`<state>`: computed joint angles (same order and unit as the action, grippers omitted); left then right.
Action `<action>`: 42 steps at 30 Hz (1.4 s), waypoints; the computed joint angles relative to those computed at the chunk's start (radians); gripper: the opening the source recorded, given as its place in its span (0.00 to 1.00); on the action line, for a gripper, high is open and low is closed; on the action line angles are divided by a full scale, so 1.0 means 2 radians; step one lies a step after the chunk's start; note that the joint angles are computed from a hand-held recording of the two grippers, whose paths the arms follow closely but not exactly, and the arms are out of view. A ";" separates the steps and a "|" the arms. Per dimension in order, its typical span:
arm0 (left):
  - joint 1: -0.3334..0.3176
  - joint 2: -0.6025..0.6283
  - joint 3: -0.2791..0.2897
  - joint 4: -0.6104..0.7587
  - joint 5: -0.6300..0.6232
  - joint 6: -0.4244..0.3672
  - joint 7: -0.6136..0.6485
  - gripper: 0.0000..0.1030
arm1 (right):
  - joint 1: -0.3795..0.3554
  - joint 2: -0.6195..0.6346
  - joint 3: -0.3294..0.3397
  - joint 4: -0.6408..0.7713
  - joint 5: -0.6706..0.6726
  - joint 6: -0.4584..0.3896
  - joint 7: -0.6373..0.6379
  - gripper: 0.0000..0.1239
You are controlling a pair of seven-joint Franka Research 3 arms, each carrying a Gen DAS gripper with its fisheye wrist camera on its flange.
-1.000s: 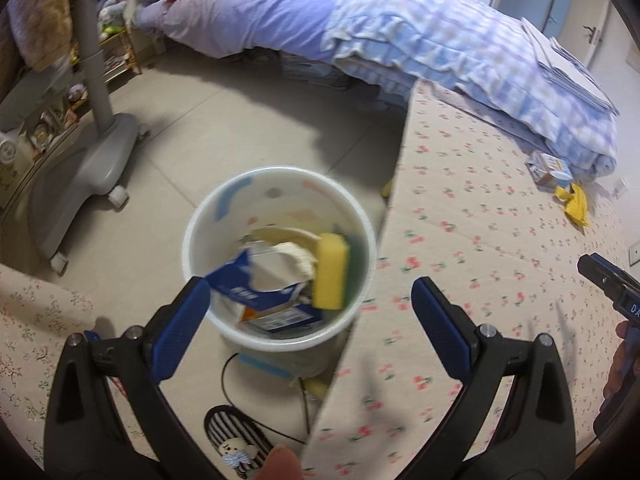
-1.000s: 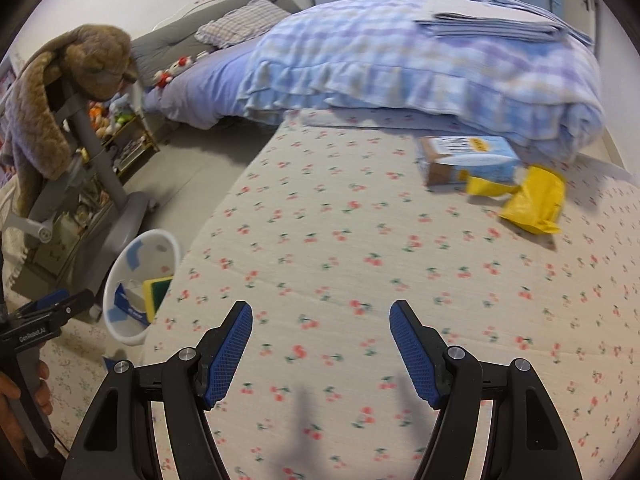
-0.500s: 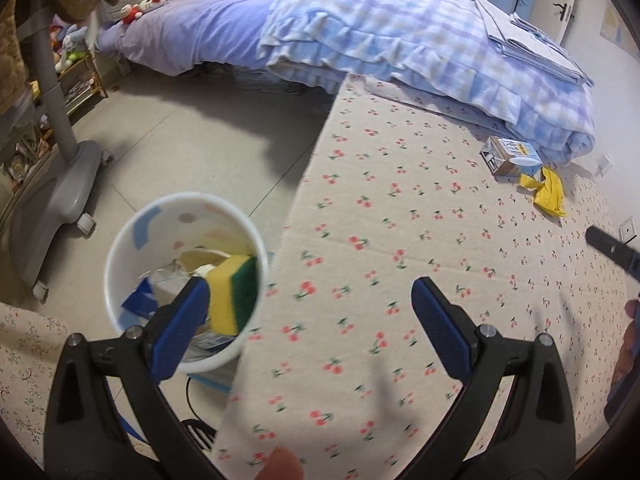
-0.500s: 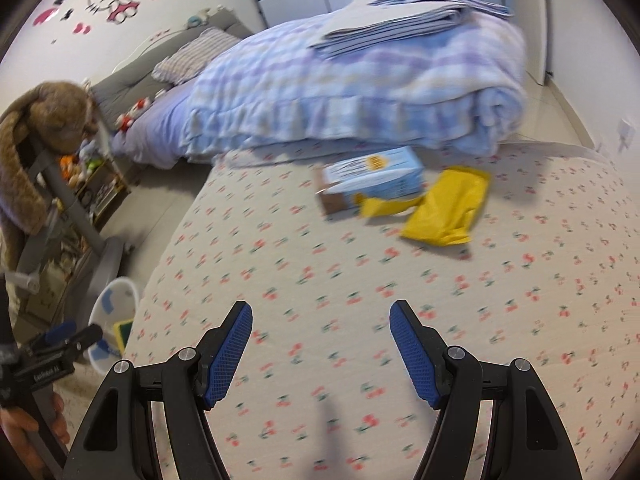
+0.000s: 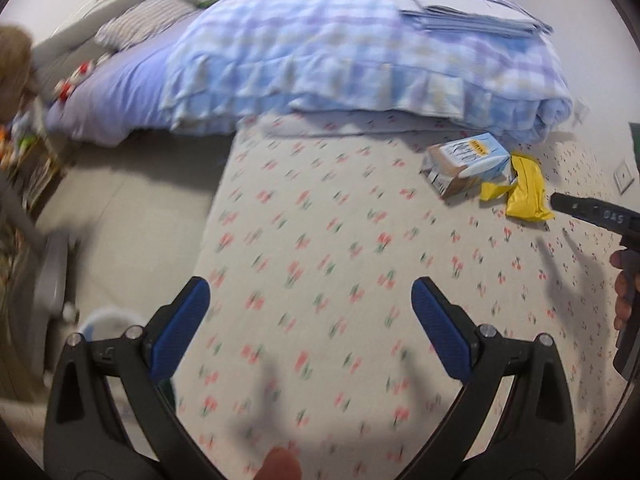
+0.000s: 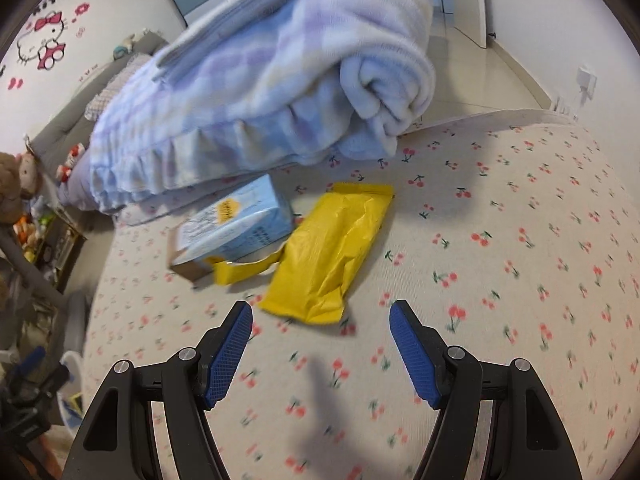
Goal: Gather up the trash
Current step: 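Grasp the white milk carton with the left tool while the right tool grasps the yellow wrapper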
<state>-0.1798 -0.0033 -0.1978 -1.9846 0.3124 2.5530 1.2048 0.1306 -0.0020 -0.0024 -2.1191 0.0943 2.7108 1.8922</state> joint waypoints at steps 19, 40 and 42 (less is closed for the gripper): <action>-0.039 0.222 -0.043 0.241 -0.038 0.028 0.205 0.97 | -0.018 0.025 -0.015 0.010 0.101 0.017 -0.131 0.18; -0.088 0.234 -0.012 0.300 -0.037 -0.068 0.199 0.32 | -0.039 -0.064 -0.015 -0.067 0.076 0.003 -0.119 0.18; -0.090 0.220 -0.003 0.274 -0.010 -0.036 0.180 0.81 | -0.036 -0.074 -0.016 -0.077 0.094 0.011 -0.125 0.18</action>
